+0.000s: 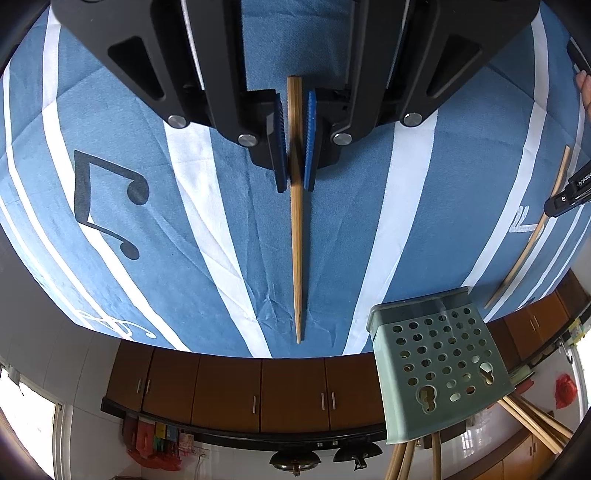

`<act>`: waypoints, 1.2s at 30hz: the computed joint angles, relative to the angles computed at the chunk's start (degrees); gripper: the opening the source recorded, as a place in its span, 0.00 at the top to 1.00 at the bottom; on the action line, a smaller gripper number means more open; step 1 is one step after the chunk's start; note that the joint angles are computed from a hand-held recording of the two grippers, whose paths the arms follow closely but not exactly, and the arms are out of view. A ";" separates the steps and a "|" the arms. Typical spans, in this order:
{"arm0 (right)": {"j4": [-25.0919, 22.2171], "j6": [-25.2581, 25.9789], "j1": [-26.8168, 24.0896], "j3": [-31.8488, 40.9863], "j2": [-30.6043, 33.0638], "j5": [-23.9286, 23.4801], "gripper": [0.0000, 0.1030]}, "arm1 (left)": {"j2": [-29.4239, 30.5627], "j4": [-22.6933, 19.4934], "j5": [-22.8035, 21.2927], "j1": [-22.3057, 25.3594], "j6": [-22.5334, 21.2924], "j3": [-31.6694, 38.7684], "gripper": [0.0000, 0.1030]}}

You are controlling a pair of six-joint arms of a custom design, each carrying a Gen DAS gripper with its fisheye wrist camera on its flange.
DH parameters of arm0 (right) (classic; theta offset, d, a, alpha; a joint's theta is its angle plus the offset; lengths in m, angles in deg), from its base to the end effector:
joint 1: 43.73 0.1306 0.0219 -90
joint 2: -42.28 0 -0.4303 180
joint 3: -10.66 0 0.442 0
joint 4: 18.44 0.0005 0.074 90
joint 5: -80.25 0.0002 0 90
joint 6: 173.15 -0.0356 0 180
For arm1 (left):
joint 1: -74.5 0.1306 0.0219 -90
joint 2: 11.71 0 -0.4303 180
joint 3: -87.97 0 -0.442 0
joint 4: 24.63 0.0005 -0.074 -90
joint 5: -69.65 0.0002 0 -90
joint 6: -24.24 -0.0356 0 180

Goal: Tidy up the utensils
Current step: 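Hold both grasped chopsticks against the table cloth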

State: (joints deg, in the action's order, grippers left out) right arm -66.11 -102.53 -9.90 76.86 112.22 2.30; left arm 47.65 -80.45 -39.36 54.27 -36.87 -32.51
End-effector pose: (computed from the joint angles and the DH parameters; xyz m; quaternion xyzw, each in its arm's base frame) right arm 0.3226 0.2067 0.4208 -0.0836 0.9355 0.0586 0.3382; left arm 0.2902 -0.0951 0.4131 -0.1198 0.9359 0.0225 0.3304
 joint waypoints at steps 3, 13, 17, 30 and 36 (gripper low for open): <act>0.00 -0.18 0.09 0.02 0.05 0.13 0.88 | -0.39 0.54 1.18 0.61 0.17 -0.26 0.85; 0.12 -0.17 0.01 -0.02 0.06 0.06 0.88 | -0.24 0.28 0.61 0.34 0.12 -0.17 0.85; -0.02 -0.10 0.18 0.08 0.19 0.62 0.87 | -0.18 0.16 0.35 0.27 -0.01 -0.15 0.85; -0.45 -1.08 -0.10 -1.63 -2.33 -0.77 0.81 | -2.35 -4.29 -4.19 -3.48 2.84 -0.79 0.84; -0.23 -1.03 -0.21 -2.35 -3.47 -2.01 0.92 | -3.05 -6.16 -5.93 -5.63 3.72 -0.94 0.91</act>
State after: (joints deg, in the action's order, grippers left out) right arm -66.35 -103.56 -10.12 74.50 108.75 0.28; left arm 44.60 -86.61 -45.29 48.64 -33.16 -33.45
